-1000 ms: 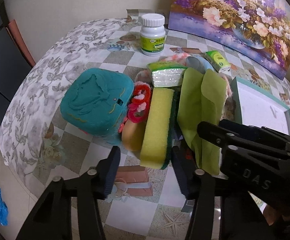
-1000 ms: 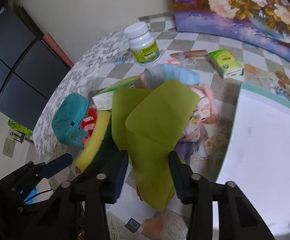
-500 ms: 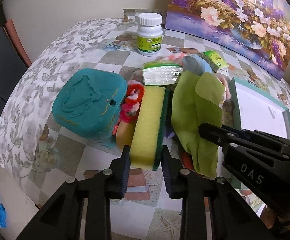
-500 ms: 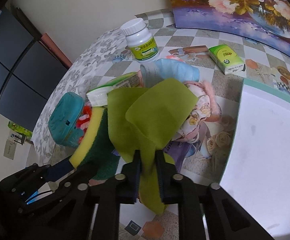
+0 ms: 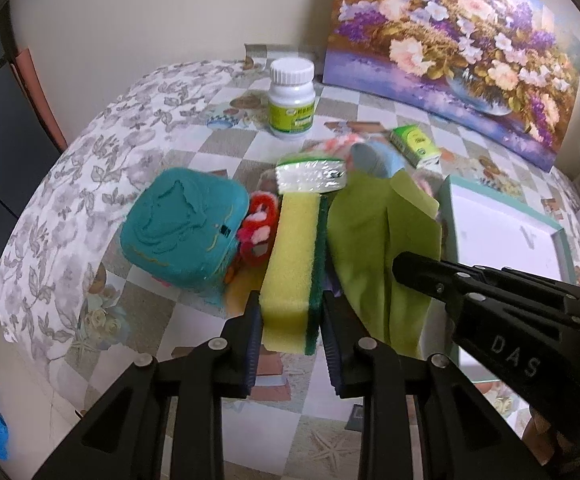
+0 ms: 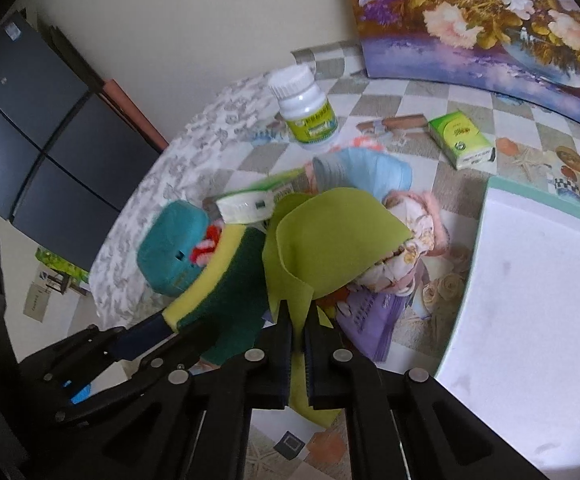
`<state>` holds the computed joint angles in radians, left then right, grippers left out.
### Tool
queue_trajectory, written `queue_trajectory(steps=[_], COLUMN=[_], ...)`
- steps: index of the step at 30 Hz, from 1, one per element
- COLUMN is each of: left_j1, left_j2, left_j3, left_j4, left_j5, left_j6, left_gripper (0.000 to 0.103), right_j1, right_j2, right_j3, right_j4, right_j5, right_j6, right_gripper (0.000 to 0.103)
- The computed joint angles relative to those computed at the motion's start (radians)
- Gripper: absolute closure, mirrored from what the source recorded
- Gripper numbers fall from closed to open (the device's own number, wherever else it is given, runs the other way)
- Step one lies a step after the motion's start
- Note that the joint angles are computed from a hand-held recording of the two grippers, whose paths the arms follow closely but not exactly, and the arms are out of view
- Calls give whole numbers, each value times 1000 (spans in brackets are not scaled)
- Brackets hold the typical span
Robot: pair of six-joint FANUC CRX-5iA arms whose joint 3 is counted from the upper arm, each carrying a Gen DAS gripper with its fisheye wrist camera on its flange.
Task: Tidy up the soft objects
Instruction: 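Grasp the yellow-green sponge with the left tool while the right tool grasps the lime cloth, then lift and carry the sponge and cloth over the white tray with both tools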
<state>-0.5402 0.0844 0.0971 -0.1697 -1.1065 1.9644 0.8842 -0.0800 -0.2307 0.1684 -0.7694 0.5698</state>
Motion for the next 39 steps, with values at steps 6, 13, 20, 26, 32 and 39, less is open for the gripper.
queue_trajectory(steps=[6, 13, 20, 26, 32, 39], left_j1=[-18, -41, -88, -143, -195, -253], left_j2=[-28, -63, -66, -22, 43, 139], left_j3=[14, 55, 128, 199, 267, 339], left_j4=[-17, -73, -108, -107, -86, -31], left_j5=[16, 25, 51, 60, 57, 54], left_j6=[10, 42, 28, -15, -60, -137], left_gripper=[74, 74, 74, 74, 74, 74], right_j1=[4, 15, 26, 40, 52, 66], right_j2=[-77, -181, -284, -372, -454, -484], right_j3=[-59, -146, -238, -295, -354, -352], right_j4=[81, 249, 498, 654, 730, 693], right_j5=[54, 121, 114, 3, -143, -419], right_j6=[-95, -249, -463, -614, -724, -753], right_gripper=[98, 98, 98, 98, 98, 98])
